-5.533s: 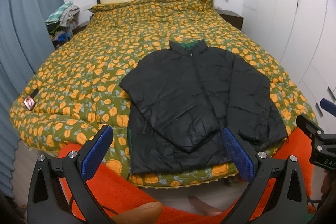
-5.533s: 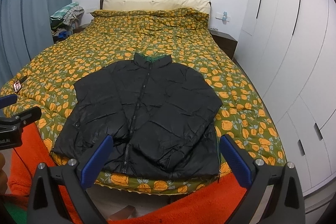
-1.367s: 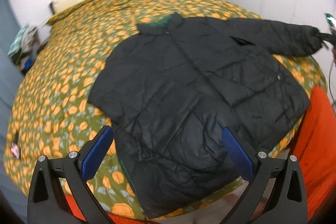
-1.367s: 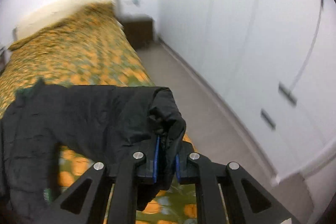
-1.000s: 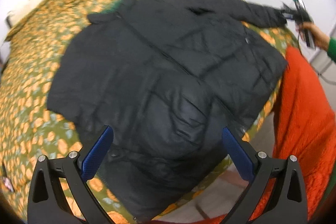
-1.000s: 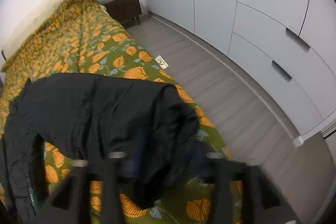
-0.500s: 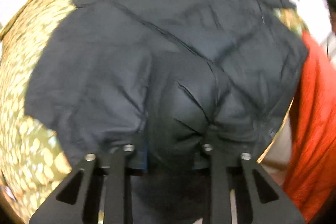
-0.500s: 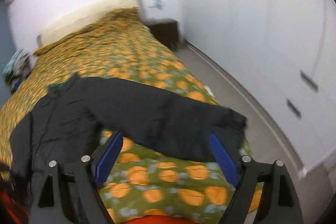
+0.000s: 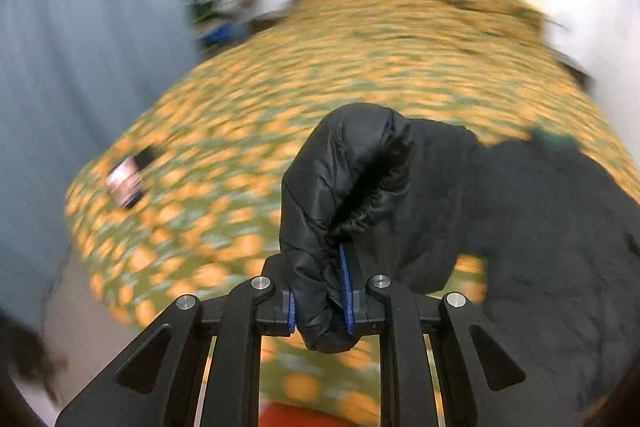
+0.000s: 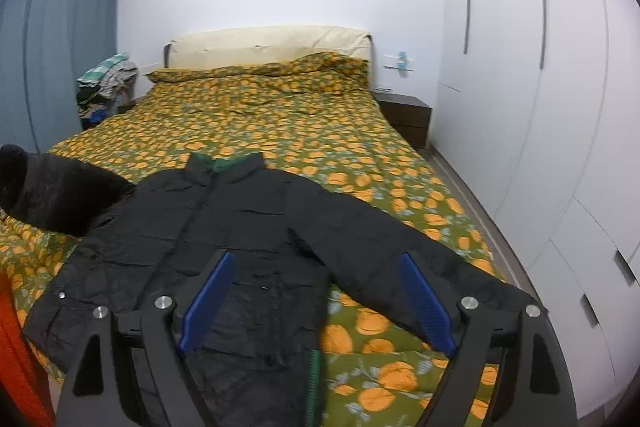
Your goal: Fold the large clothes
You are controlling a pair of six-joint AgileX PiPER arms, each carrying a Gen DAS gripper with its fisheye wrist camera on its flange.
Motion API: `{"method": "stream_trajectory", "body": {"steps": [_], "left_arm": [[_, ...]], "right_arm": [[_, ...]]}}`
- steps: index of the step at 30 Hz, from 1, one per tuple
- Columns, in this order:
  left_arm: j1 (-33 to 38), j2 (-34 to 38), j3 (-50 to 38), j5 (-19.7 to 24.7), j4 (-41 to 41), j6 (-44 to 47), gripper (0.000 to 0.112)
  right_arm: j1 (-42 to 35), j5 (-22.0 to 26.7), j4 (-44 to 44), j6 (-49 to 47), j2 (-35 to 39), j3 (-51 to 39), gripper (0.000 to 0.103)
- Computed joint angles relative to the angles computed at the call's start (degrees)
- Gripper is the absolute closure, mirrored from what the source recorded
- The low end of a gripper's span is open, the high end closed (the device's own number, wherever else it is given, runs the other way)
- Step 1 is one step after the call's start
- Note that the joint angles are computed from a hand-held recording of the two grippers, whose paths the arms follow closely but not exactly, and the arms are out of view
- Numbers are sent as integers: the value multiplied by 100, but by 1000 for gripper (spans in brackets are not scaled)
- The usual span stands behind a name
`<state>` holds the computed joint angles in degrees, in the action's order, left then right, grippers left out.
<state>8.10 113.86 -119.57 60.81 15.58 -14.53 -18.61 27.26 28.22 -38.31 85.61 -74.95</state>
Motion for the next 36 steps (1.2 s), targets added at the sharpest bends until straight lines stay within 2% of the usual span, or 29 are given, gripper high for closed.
{"method": "stream_trajectory", "body": {"steps": [3, 8, 10, 13, 14, 15, 16, 19, 21, 23, 26, 29, 31, 33, 34, 35, 36], "left_arm": [[522, 634, -359, 192, -16, -204, 100], [748, 1475, -756, 440, 263, -692, 100], [733, 1436, -480, 368, 411, -917, 91], [627, 995, 367, 47, 793, -1113, 68], [607, 828, 627, -80, 839, -1109, 54], [564, 602, 951, -222, 882, -1148, 47], [509, 280, 1342, -390, 855, -1163, 47], [439, -391, 1924, -604, 92, -608, 43], [302, -807, 2289, -654, -810, 177, 37], [-33, -1047, 2510, -466, -1624, 986, 34], [-748, -1115, 2767, -229, -2211, 1542, 32], [-1415, -788, 2839, -29, -2572, 1601, 32], [-1760, -508, 2960, -78, -2636, 1551, 39], [-1980, -264, 2985, -46, -2545, 1388, 72], [-2092, -244, 3084, -180, -2288, 1215, 75], [-2182, -237, 3155, -276, -2089, 1123, 84], [-2249, -219, 3174, -292, -1948, 1075, 89]], "right_arm": [[122, 54, -103, 201, 91, -74, 17], [182, 274, -136, 392, 134, -94, 17], [225, 316, -413, 583, 84, -37, 17], [168, 512, -802, 828, 74, -17, 17], [127, 591, -869, 876, 117, -50, 17], [53, 725, -935, 920, 178, -82, 17], [-32, 921, -990, 961, 274, -150, 17], [-261, 1625, -964, 935, 633, -411, 17], [-352, 1964, -990, 896, 848, -533, 17], [-418, 2329, -982, 821, 1107, -615, 17], [-440, 2778, -926, 819, 1515, -776, 17], [-399, 3141, -838, 816, 1909, -908, 17], [-401, 3333, -739, 700, 2144, -987, 17], [-355, 3289, -814, 698, 2232, -964, 18], [-357, 3292, -796, 660, 2244, -949, 29], [-366, 3321, -771, 646, 2248, -968, 39], [-391, 3324, -738, 631, 2228, -973, 59]]}}
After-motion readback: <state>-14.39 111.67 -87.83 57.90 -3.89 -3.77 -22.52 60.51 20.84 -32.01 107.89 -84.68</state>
